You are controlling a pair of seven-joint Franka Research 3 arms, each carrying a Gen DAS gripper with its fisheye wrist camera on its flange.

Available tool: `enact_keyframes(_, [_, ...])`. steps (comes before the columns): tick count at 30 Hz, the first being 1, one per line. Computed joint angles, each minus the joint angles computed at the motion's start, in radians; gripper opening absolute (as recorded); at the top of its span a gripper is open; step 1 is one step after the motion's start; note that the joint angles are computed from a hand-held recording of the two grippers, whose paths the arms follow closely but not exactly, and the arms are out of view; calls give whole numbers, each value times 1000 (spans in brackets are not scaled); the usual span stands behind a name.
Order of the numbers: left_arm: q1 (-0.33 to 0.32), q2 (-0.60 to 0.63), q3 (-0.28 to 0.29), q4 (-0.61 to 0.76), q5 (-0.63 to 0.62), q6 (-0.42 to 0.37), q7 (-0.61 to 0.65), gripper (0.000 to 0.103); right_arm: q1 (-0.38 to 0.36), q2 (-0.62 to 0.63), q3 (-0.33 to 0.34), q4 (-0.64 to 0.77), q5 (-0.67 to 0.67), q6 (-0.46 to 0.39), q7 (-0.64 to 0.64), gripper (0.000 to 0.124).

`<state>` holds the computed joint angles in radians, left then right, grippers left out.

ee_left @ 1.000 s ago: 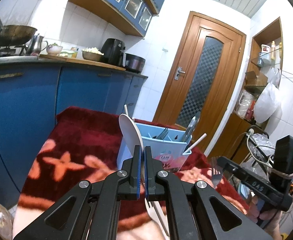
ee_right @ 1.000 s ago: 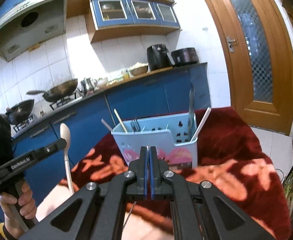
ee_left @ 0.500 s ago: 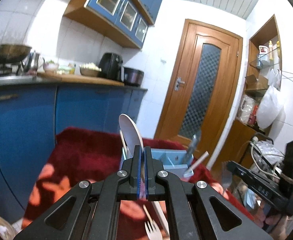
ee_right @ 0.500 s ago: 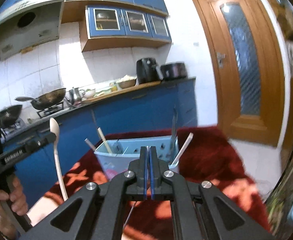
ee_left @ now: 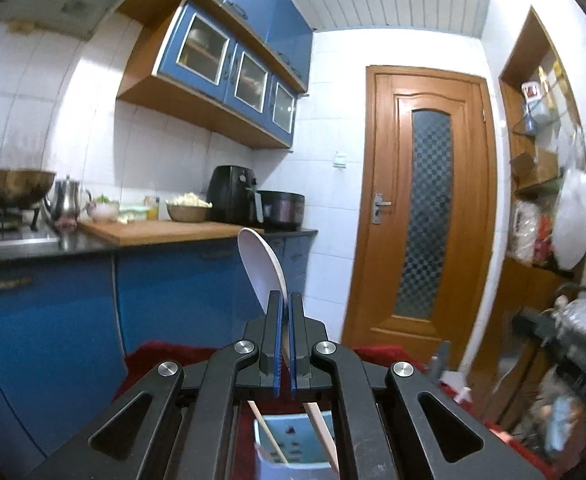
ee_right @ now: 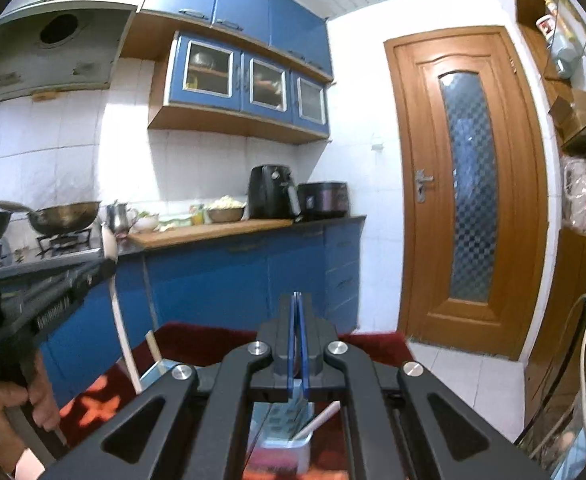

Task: Organize utensils
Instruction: 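Carry the spoon and fork to the Box holder and lower them inside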

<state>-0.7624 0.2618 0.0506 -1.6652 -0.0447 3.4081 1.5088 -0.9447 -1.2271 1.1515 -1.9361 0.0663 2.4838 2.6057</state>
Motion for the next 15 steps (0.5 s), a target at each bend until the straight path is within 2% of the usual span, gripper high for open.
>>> enact_keyframes(3, [-103,59,110,60,-54,-10,43,2,-48,-7,-3,22,-14,1,3,3])
enact_keyframes(5, [-141,83,154,80,-70,-13,47,2,-82,-18,0,37,-21,-1,2,3])
enact_keyframes(7, [-157,107,176,96,-72,-17,41,2,-115,-34,7,52,-26,-7,-2,3])
enact_keyframes(9, [-151,121,172,103,-61,-24,26,2,-145,-43,21,68,-25,-22,-20,3])
enact_keyframes(12, [-144,141,171,118,-31,-36,-10,2,-170,-47,43,77,-8,-31,-54,3])
enact_keyframes(15, [-159,157,195,127,-6,-30,-32,2,-180,-51,65,74,20,-30,-85,4])
